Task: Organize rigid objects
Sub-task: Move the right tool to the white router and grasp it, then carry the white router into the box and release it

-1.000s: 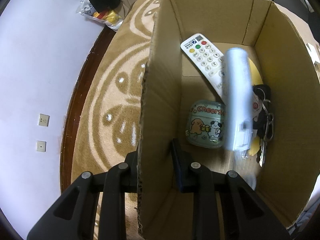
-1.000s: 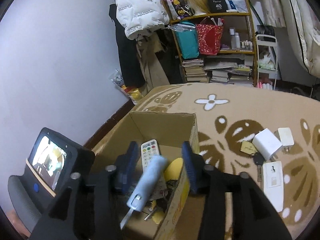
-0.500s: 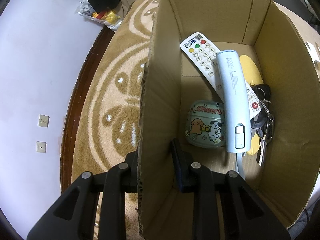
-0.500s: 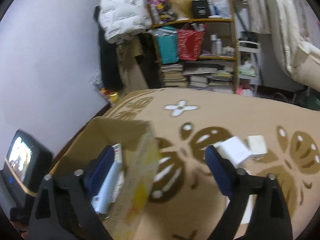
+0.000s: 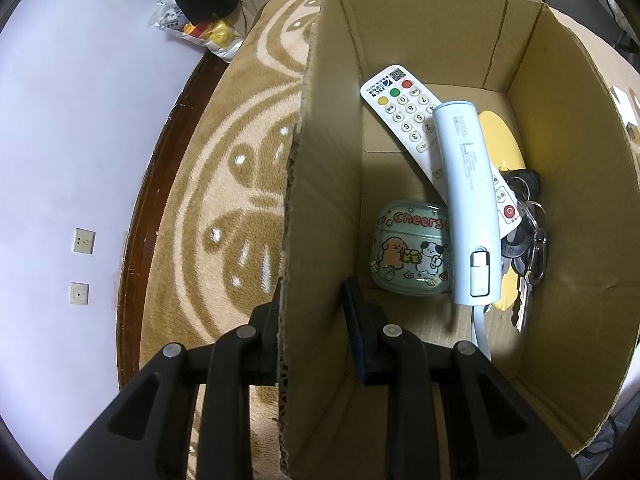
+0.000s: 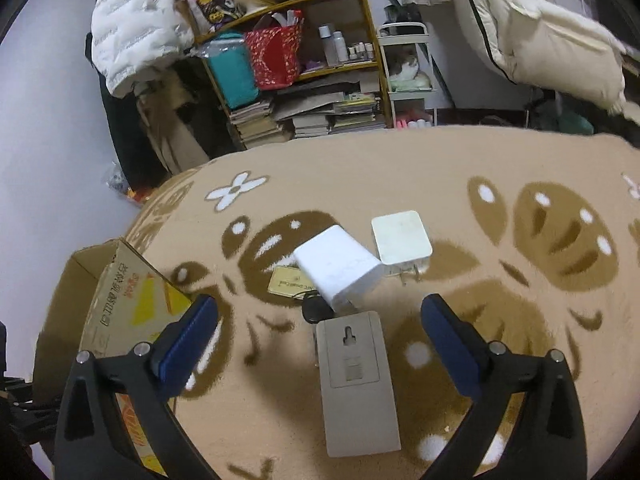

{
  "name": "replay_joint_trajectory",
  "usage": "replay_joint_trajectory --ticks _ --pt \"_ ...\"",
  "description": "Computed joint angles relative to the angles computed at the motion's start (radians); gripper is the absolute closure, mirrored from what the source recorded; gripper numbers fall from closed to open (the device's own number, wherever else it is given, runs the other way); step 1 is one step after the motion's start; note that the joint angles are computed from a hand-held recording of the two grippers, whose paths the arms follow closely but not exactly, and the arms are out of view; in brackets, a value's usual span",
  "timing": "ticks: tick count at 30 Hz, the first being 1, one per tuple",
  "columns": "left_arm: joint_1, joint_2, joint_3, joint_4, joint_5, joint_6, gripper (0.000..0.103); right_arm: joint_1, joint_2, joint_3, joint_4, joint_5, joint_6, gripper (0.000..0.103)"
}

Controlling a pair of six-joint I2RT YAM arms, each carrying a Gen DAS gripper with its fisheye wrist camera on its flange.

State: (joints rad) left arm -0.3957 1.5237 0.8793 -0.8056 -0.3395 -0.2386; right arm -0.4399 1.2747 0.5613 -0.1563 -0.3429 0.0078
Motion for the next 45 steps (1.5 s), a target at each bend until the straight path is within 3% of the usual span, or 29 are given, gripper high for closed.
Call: replay_joint_trajectory --ticks 5,9,14,16,17,26,45 --pt "0.006 -0.001 -0.001 0.002 0.004 0.004 0.077 0.009 0.112 0.001 0.03 0.028 -0.006 0.001" --pt "0.013 0.004 0.002 0.002 0.008 0.005 0.077 0.038 0.194 -0.005 0.043 0.086 -0.001 0.017" --pt "0.007 0.01 0.002 0.004 -0.001 0.005 0.076 0.056 0.228 -0.008 0.051 0.129 -0.01 0.029" --pt "0.007 0.009 0.001 0.004 -0.001 0.004 0.076 0.057 0.22 -0.013 0.048 0.149 -0.006 0.046" --pt "0.006 0.009 0.001 0.005 -0.002 0.003 0.076 0.055 0.219 -0.014 0.049 0.154 -0.006 0.049" --pt "0.0 0.011 0.002 0.004 -0.007 0.004 0.076 0.108 0.188 -0.007 0.024 0.193 0.001 0.05" --pt "-0.006 0.013 0.007 -0.002 -0.012 0.0 0.076 0.208 -0.033 -0.009 -0.058 0.139 0.018 0.051"
